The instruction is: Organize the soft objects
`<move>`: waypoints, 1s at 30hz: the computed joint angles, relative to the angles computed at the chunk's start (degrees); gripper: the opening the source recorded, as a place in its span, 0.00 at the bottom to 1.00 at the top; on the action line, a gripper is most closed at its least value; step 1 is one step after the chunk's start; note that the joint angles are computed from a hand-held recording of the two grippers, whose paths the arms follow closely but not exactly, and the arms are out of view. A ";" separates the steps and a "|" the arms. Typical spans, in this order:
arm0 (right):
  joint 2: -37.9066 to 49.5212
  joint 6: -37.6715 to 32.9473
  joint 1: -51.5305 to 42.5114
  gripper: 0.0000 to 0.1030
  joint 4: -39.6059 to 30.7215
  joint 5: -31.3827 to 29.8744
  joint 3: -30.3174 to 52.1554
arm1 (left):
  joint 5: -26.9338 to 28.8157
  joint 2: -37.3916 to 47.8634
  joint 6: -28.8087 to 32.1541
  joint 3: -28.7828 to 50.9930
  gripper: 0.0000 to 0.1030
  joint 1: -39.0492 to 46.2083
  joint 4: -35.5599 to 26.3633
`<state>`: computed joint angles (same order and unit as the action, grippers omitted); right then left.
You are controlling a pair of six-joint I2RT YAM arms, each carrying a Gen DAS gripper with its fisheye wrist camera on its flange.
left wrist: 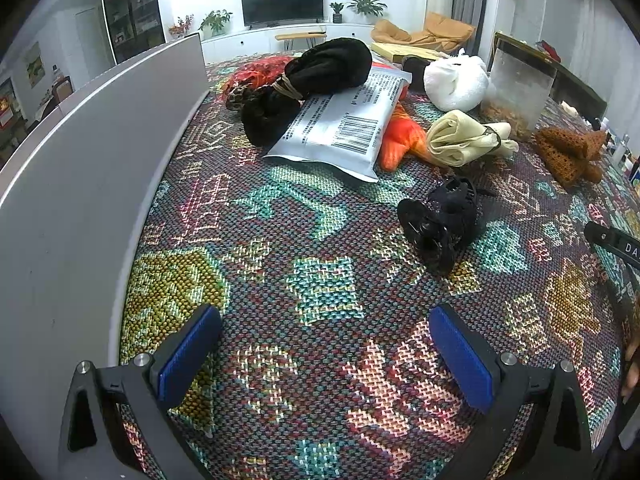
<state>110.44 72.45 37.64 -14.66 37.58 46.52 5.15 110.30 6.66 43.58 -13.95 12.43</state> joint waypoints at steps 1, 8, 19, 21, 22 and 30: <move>-0.03 -0.07 -0.04 0.93 0.33 0.00 -0.18 | -0.17 0.11 -0.23 0.15 1.00 -0.11 -0.06; -0.18 -0.04 0.02 0.93 0.62 0.03 -0.50 | -0.21 0.20 -0.25 0.09 1.00 -0.15 0.06; -0.27 -0.09 -0.02 0.93 0.75 0.03 -0.63 | 0.20 0.96 0.53 1.61 1.00 -0.02 -1.41; -0.32 -0.09 -0.01 0.93 0.80 0.03 -0.68 | 0.43 1.25 1.10 2.70 1.00 0.07 -2.93; -0.37 0.03 0.10 0.93 0.74 0.05 -0.69 | 0.36 1.35 1.38 3.63 1.00 0.04 -4.54; -0.45 0.10 0.13 0.93 0.63 0.07 -0.73 | 5.76 0.94 9.68 15.43 1.00 -3.35 -18.16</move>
<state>109.99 72.55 37.78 -14.03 37.65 45.80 10.90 111.24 16.34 59.01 -17.30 -5.73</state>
